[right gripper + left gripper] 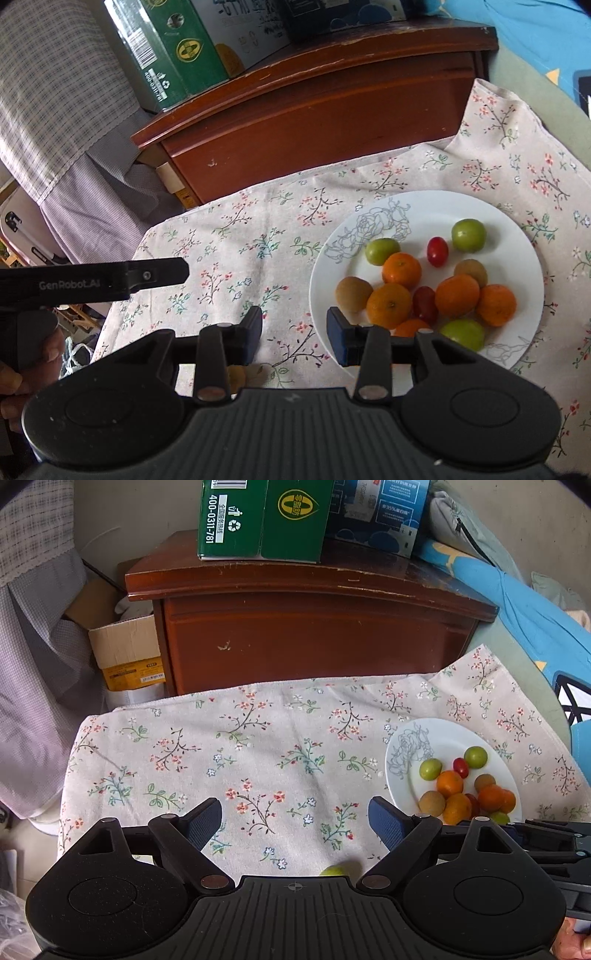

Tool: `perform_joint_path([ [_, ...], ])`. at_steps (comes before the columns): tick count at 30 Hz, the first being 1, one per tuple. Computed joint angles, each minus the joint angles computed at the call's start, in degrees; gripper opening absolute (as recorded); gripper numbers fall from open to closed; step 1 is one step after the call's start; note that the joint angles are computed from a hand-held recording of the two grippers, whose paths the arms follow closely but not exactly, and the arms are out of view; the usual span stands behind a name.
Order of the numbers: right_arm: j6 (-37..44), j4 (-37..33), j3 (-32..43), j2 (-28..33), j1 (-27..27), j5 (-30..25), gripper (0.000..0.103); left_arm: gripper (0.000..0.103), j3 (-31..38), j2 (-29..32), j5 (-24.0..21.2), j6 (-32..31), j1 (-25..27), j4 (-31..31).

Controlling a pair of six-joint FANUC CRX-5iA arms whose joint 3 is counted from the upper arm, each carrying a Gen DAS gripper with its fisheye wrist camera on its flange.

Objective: Organize fruits
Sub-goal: 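Withdraw both grippers from the plate toward the last loose fruit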

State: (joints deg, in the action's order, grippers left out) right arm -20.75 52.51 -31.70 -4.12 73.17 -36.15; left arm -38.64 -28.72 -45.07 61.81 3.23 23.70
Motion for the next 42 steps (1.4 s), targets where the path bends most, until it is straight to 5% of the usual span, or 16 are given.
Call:
perform_joint_path([
  [19,11.07,-3.59,3.78,5.91,1.99,4.6,0.04,0.089,2.65,2.93,-2.17,6.28,-0.95,-7.74],
  [27,13.9,-4.26,5.41,7.73,2.82,2.62,0.04,0.089,3.15,3.66,-3.22,6.95,-1.91,-9.82],
  [34,16.29,-4.24,6.53,9.04,3.76,0.27,0.025,0.089,2.92,3.29,-3.63,6.74,-1.73,-9.91],
  [42,17.37,-9.52,8.1,7.38,4.73,-4.6,0.024,0.089,0.88,1.7,-2.84,3.12,-2.0,-8.02],
])
